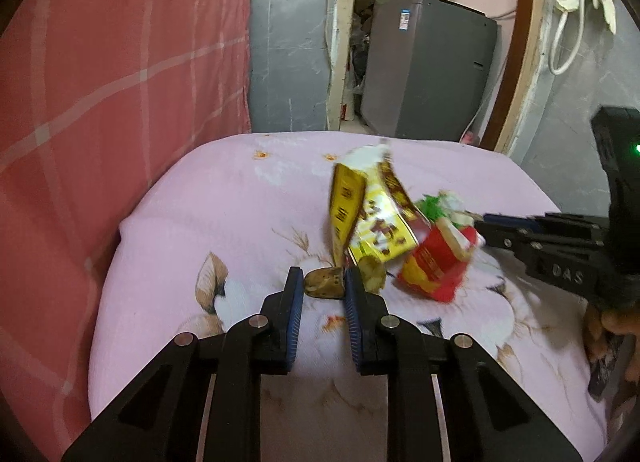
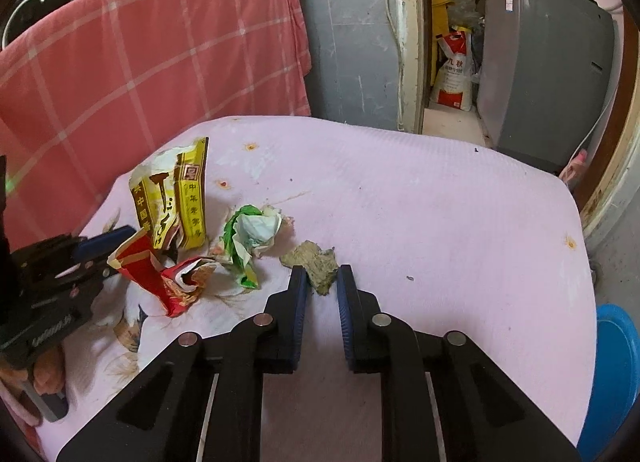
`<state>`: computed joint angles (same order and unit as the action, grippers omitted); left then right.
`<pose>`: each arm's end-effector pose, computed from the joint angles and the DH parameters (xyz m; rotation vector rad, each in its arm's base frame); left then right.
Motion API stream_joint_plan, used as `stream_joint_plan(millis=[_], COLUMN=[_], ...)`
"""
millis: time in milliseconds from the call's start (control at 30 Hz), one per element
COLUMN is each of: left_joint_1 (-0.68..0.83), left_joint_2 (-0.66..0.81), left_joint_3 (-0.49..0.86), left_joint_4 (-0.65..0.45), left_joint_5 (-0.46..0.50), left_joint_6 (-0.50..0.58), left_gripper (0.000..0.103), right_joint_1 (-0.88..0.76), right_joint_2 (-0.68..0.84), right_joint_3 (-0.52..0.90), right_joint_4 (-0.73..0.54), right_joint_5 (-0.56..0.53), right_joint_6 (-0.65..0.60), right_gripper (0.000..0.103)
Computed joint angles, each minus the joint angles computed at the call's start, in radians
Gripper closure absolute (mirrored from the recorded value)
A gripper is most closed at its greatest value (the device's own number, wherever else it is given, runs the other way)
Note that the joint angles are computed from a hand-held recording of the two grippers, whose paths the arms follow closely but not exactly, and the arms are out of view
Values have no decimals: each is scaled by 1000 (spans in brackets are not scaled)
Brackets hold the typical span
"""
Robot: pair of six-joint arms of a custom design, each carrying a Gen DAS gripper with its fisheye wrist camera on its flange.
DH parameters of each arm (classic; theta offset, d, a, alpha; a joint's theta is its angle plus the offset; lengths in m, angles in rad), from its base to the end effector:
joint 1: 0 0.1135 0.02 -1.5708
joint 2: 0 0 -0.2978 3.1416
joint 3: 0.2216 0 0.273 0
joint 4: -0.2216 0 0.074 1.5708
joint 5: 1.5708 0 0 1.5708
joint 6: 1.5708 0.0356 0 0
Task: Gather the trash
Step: 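Grasp the brown lump with left tool while right tool grasps brown paper scrap, then carry both held pieces over the blue basin and open both tools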
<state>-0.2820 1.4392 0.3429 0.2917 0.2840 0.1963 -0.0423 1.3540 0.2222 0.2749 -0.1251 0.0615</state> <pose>0.2191 -0.0739 0.1213 0.6918 2.2629 -0.3782 0.1950 -0.0038 0.1061 0.0692 2.4241 0.1605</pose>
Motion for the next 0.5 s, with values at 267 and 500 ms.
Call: stream_joint_plan(millis=[267,500], left_joint_1=[37,65], left_joint_2=[40,69], left_joint_3=[18,40], left_joint_4=[-3,-18], left_joint_5=[32,77], left_joint_6=[-22,-31], left_gripper=[86,86], right_joint_1=[21,51], right_joint_2=[9,100], right_joint_3=[22,125], right_joint_4=[-25,-95], right_joint_5=[-2,51], right_joint_6=[-18,-43], right_gripper=[71,71])
